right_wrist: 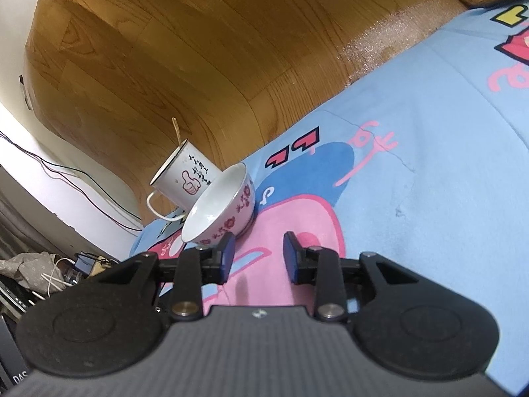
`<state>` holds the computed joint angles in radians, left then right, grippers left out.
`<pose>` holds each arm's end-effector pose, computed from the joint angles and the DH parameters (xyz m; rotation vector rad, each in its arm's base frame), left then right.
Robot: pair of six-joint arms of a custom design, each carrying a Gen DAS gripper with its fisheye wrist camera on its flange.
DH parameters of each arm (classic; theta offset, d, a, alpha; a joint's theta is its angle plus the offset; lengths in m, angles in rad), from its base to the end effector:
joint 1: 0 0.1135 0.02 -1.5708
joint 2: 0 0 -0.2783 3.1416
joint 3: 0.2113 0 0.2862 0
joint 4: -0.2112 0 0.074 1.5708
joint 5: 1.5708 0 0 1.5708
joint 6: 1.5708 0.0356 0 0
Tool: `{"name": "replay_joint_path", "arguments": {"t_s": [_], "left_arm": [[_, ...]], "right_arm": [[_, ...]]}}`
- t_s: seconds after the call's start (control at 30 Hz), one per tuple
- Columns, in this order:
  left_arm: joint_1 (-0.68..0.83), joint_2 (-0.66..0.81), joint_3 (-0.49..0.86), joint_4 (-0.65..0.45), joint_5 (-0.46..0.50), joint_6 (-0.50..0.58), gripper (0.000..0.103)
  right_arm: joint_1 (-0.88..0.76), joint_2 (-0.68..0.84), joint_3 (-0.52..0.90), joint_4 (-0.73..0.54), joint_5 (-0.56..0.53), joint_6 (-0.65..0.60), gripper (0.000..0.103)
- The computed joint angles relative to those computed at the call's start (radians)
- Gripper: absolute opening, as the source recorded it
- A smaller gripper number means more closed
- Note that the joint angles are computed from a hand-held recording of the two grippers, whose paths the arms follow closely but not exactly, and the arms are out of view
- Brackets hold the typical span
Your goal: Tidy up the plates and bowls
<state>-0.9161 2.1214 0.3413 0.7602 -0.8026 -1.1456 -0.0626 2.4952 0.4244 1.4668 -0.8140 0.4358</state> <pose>0.1530 -0.1572 -0.0197 -0.5115 2.1447 -0.0533 0.2428 0.0107 -0.0491 0.0574 2.1540 1.0949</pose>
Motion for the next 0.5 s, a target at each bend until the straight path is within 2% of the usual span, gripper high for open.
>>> {"name": "replay_joint_path", "arguments": {"t_s": [0.17, 0.3, 0.5], "left_arm": [[0.000, 0.000, 0.007, -0.014, -0.003, 0.003, 0.045], [0.003, 0.001, 0.007, -0.009, -0.003, 0.003, 0.045], [-0.001, 0.005, 0.006, -0.014, -0.017, -0.020, 0.045]], "right_arm": [[-0.001, -0.001, 0.000, -0.005, -0.002, -0.009, 0.036], [0.009, -0.005, -0.006, 0.002, 0.010, -0.032, 0.041], [0.021, 0.017, -0.033, 0.091, 0.053, -0.055, 0.043]]}}
